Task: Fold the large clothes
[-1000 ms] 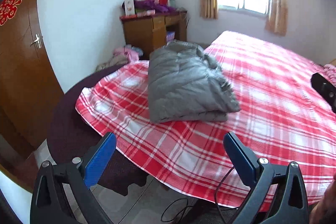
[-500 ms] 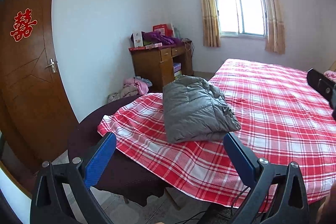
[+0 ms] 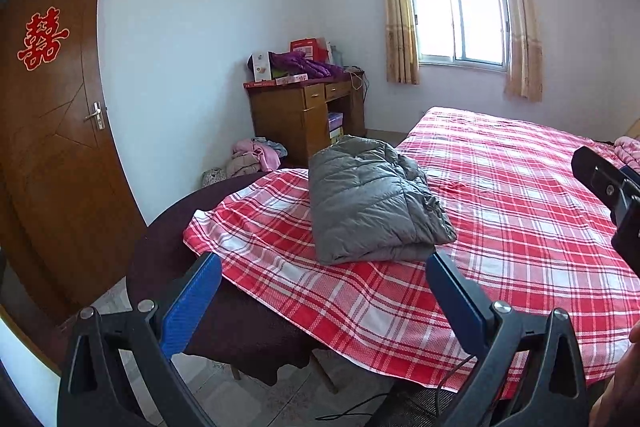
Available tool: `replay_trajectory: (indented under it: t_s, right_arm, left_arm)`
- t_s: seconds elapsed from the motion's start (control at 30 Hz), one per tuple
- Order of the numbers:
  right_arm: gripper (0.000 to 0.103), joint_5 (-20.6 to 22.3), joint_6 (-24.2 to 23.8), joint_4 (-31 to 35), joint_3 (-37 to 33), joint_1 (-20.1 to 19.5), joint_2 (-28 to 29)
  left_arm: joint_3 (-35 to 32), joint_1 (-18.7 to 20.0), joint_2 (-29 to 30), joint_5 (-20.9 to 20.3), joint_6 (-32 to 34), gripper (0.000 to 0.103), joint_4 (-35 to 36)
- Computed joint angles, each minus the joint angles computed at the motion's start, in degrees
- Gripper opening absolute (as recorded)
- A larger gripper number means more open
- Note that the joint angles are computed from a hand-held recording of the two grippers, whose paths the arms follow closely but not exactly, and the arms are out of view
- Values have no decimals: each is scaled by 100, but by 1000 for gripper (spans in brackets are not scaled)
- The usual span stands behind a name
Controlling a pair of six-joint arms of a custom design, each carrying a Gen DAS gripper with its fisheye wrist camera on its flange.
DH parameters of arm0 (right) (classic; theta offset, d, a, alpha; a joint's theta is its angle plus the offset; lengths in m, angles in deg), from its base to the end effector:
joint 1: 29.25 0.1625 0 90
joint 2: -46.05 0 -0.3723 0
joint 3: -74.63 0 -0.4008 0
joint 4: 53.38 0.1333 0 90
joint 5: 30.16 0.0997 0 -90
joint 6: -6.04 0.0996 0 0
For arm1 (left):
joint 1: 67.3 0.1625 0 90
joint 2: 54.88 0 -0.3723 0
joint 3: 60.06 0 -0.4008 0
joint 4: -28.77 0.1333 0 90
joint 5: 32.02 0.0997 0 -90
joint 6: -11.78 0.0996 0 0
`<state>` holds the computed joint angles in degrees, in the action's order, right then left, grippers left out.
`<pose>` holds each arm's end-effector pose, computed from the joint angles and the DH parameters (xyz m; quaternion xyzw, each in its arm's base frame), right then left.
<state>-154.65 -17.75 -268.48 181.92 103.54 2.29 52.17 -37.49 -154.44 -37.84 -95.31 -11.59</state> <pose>0.4417 -0.3640 0.1098 0.3235 -0.7691 0.5241 0.1705 -0.2026 -0.3839 0.3487 0.0654 0.7206 -0.5276 0.4451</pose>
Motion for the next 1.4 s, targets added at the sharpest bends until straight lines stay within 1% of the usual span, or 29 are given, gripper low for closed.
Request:
replay_trajectory:
  t_s: [0.13,0.2,0.23,0.5,0.6,0.67,0.93,1.0,1.03,1.23,1.4]
  right_arm:
    - [80,-65,49,53,22,-16,-25]
    - [80,-65,82,101,36,-14,-40]
    - [80,-62,84,117,37,-12,-44]
    - [80,-68,27,6,70,22,-60]
    - [80,-74,40,30,89,18,-78]
    - [80,-76,59,59,84,16,-82]
    - [80,-88,62,30,81,34,-70]
    - [80,-81,68,26,91,32,-83]
    - [80,-88,72,21,92,37,-85]
    - [80,-86,73,25,97,38,-90]
    - [80,-114,72,16,90,58,-85]
  left_arm:
    - [-64,3,107,-31,-113,102,172]
    - [31,9,36,-45,219,102,-188]
    - [41,7,30,-56,252,102,-233]
    - [-69,-30,93,-33,-214,102,259]
    - [-41,-28,64,-31,-115,102,157]
    - [-80,-34,101,-33,-262,102,305]
    - [-93,-55,119,-49,-313,102,352]
    - [-140,-62,162,-52,-473,102,517]
    - [-100,-57,123,-48,-348,102,391]
    - [-136,-87,152,-54,-500,102,539]
    - [-280,-116,295,-95,-1002,102,1067]
